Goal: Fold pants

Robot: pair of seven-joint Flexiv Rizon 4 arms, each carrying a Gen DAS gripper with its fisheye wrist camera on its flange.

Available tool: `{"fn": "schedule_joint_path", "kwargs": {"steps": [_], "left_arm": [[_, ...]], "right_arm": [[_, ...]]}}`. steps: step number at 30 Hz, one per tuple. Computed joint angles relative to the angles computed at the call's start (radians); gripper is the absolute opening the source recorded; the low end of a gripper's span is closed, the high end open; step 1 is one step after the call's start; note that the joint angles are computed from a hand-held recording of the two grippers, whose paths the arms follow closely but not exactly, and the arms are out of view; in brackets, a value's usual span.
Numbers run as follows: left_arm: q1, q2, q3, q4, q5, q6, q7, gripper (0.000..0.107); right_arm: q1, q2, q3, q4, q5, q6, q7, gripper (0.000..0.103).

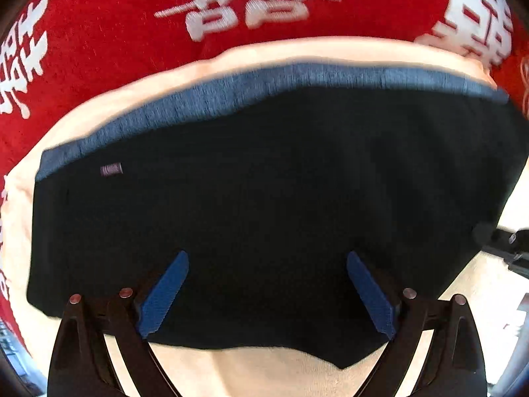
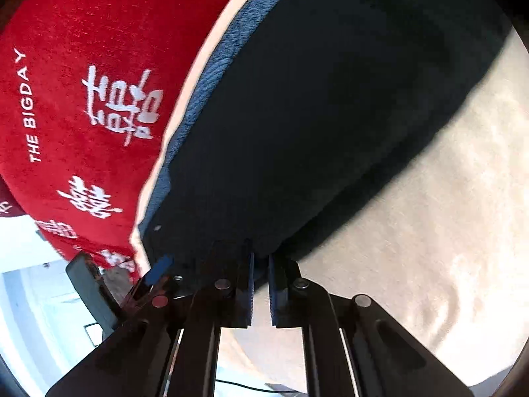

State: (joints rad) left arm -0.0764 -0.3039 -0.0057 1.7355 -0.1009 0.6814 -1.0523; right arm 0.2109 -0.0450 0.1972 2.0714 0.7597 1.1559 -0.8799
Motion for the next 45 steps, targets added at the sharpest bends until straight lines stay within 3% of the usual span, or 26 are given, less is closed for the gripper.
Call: {"fn": "schedule_joint_path", "kwargs": {"steps": [1, 4, 7, 9, 11, 13, 16, 18, 21, 24, 29, 33, 38, 43, 45], "left_arm": [[0.010, 0.012, -0.002, 0.025, -0.023, 0.014, 0.007, 0.098], [0.021, 0.004, 0.004, -0.004, -0.025, -0.059, -0.015, 0.098], [0.002, 0.000, 0.008, -0.052, 0.032, -0.103, -0.038, 0.098], [-0.002, -0.004, 0.004, -0.074, 0.015, -0.097, -0.037, 0.098], [0.000, -0.022, -0.015, -0.100, -0.013, -0.077, -0.050, 0.098], [-0.026, -0.062, -0.024, -0.145, 0.010, -0.060, -0.088, 0.098], [-0.065, -0.115, -0.028, -0.192, 0.086, -0.091, -0.141, 0.098], [-0.071, -0.094, -0.018, -0.130, 0.054, -0.039, -0.165, 0.098], [-0.060, -0.094, -0.017, -0.161, 0.038, -0.130, -0.173, 0.098], [-0.068, -0.135, -0.026, -0.237, 0.042, -0.132, -0.194, 0.098], [-0.130, -0.268, -0.007, -0.409, 0.098, -0.083, -0.319, 0.098], [-0.140, -0.334, 0.003, -0.468, 0.106, -0.088, -0.400, 0.098], [-0.110, -0.337, -0.009, -0.446, 0.070, -0.043, -0.397, 0.102], [-0.102, -0.356, -0.011, -0.458, 0.092, -0.027, -0.409, 0.103], [-0.150, -0.364, 0.052, -0.460, 0.043, -0.006, -0.401, 0.103]], "right_arm": [[0.011, -0.017, 0.005, -0.008, 0.000, 0.018, 0.016, 0.006], [0.004, -0.014, 0.007, -0.016, 0.014, -0.002, -0.015, 0.006], [-0.015, 0.019, -0.013, -0.036, -0.067, -0.146, -0.033, 0.009], [-0.020, 0.052, -0.027, -0.033, -0.181, -0.185, -0.039, 0.010], [-0.024, 0.060, -0.042, -0.029, -0.335, -0.188, -0.034, 0.025], [-0.033, 0.037, -0.061, -0.041, -0.431, -0.188, -0.040, 0.031], [-0.046, -0.017, -0.090, -0.054, -0.492, -0.251, -0.040, 0.030], [-0.065, 0.000, -0.066, -0.011, -0.435, -0.179, -0.056, 0.029], [-0.069, 0.026, -0.060, -0.022, -0.416, -0.240, -0.083, 0.029], [-0.071, 0.008, -0.072, -0.047, -0.419, -0.192, -0.143, 0.029], [-0.094, -0.161, -0.102, -0.203, -0.505, -0.158, -0.182, 0.029], [-0.130, -0.269, -0.094, -0.312, -0.563, -0.221, -0.240, 0.029], [-0.134, -0.265, -0.130, -0.241, -0.673, -0.147, -0.171, 0.024], [-0.144, -0.270, -0.148, -0.224, -0.776, -0.149, -0.102, 0.024], [-0.145, -0.267, -0.142, -0.229, -0.792, -0.171, -0.086, 0.026]]}}
